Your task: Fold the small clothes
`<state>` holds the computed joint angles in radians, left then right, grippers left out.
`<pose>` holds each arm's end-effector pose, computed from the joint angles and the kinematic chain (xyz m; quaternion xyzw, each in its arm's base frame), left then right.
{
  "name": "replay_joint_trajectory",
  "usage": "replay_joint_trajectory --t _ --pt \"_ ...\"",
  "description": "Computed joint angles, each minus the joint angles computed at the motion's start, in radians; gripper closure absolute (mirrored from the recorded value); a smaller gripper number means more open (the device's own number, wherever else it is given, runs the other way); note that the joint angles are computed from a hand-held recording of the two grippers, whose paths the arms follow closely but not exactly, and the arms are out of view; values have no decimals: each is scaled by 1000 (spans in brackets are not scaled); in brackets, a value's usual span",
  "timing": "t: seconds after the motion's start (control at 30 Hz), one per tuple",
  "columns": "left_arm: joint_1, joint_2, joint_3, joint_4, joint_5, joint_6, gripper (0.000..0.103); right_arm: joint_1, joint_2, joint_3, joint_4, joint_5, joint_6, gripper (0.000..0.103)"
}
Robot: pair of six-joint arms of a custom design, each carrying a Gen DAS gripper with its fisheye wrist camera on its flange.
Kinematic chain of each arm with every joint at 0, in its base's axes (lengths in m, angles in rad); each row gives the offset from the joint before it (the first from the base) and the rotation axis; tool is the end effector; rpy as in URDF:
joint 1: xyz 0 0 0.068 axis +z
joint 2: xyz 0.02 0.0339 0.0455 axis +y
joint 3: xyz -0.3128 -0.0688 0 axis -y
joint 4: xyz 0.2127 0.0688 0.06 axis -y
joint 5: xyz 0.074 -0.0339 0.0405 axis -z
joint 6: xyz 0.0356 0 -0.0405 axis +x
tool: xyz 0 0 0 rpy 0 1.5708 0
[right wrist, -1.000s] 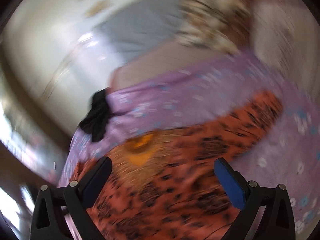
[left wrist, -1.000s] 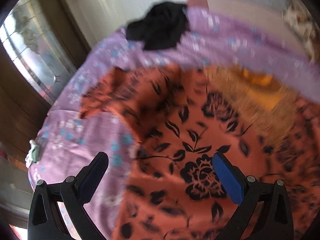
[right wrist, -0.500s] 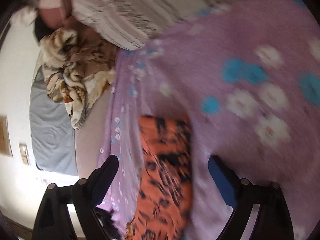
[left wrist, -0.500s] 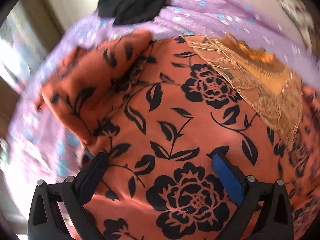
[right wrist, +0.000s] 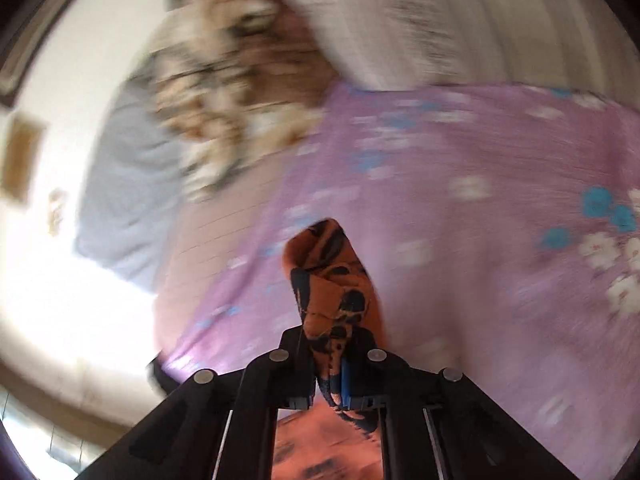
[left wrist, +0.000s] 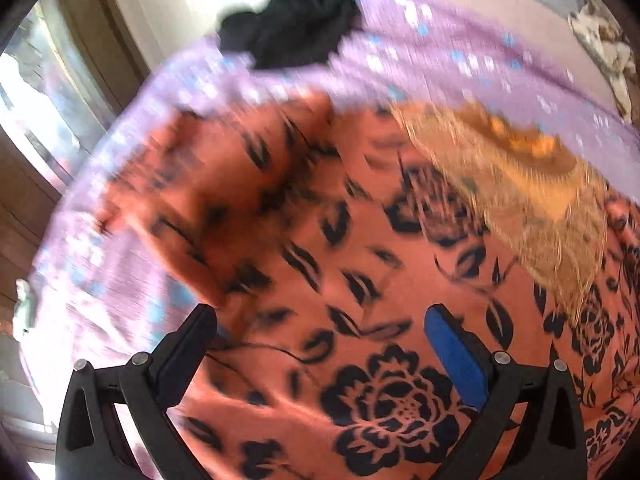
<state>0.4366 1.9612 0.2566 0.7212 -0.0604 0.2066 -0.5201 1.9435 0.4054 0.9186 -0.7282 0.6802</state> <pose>0.2083 0.0996 0.0928 -0.1185 0.9494 0.1189 0.2654 0.2571 -0.1199 0.1358 0.3346 0.7776 0.3498 0.4012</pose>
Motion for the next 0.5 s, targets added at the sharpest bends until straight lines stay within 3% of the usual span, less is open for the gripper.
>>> replay_joint_trajectory --t 0.1,0.2,0.3,0.4,0.5 --pt "45 -82 -44 73 1 1 0 168 -212 -85 -6 -7 30 94" --pt "112 -121 -52 99 -5 12 0 406 -332 -122 -1 69 87 94" --pt "196 -140 -14 38 27 10 0 642 -295 -104 82 167 176 94" --pt "272 -115 18 40 49 15 0 871 -227 -39 87 293 195 94" --pt "342 -117 18 63 69 21 0 1038 -112 37 145 303 251 90"
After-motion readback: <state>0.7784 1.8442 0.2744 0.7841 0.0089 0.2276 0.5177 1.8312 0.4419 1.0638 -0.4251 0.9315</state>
